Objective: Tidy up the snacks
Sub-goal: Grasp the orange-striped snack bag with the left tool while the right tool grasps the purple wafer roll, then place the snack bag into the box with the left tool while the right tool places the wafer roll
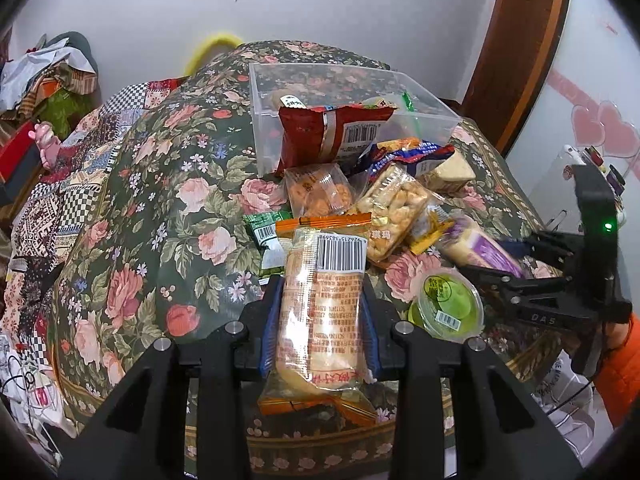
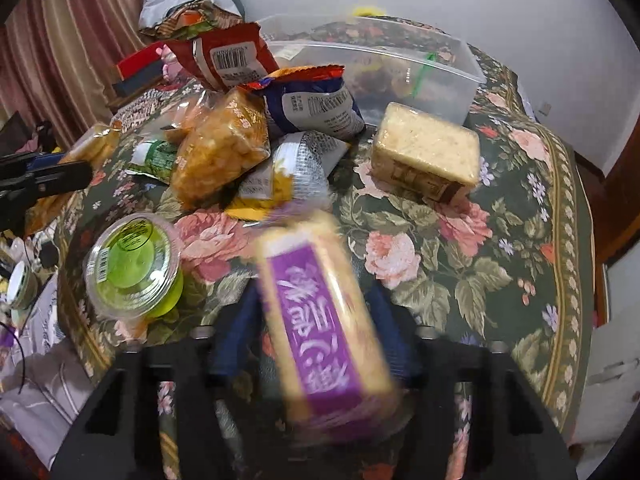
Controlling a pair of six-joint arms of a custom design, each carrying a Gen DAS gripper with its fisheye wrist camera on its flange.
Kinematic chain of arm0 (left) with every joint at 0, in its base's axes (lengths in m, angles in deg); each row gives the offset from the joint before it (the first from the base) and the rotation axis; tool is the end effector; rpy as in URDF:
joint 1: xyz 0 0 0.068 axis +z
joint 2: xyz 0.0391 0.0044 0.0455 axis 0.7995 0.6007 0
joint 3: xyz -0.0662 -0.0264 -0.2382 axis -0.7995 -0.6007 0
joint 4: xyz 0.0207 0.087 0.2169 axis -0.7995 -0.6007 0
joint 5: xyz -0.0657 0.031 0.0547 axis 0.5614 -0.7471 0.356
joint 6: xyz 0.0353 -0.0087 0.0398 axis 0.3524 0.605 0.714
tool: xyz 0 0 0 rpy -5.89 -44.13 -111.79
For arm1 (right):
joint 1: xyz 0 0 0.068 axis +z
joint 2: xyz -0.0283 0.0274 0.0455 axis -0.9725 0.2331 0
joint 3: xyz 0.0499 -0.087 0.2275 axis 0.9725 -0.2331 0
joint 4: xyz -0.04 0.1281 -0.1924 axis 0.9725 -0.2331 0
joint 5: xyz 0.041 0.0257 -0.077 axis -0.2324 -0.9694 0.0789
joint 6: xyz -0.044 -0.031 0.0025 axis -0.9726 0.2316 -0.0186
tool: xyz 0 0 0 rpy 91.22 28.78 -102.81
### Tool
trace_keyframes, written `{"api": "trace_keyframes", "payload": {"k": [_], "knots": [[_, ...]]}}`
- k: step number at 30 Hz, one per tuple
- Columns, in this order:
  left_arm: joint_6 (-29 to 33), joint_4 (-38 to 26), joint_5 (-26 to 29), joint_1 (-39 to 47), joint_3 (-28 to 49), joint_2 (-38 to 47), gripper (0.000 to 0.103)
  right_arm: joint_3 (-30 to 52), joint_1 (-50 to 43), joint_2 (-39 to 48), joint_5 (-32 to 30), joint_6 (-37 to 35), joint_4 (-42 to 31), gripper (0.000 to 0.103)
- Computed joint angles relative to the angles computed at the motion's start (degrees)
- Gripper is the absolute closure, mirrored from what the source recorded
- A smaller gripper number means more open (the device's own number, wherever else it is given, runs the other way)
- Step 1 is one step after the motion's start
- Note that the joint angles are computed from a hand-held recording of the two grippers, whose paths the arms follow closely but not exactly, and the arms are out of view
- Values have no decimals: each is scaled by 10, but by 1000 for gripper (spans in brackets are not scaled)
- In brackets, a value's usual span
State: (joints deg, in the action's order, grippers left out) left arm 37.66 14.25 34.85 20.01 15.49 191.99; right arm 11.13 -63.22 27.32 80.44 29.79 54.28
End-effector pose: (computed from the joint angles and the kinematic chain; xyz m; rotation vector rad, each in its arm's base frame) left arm 0.1915 -0.1207 0.0442 0.3337 2.4571 -0.2538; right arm 0.1711 0.0458 0.0412 -0.4309 2.5230 0.2550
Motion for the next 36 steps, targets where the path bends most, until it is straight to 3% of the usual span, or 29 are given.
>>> {"api": "trace_keyframes", "payload": {"k": [8,15,18,25,36], "knots": [[2,-33,-9,4,17,-46,68,-36,-78,-82,-40,-3,-41,61],[15,-85,-16,14,57,-100,68,-14,-130,-257,-57,-5,-182,62],[21,-104,-12,21,85,-107,68,9,-130,-287,-53,5,-206,61],[39,-138,-15,27,168,-87,68,62,-119,-300,-45,30,-215,61],[59,-202,7,58,343,33,68,192,-69,-168,-22,64,-172,62]]}}
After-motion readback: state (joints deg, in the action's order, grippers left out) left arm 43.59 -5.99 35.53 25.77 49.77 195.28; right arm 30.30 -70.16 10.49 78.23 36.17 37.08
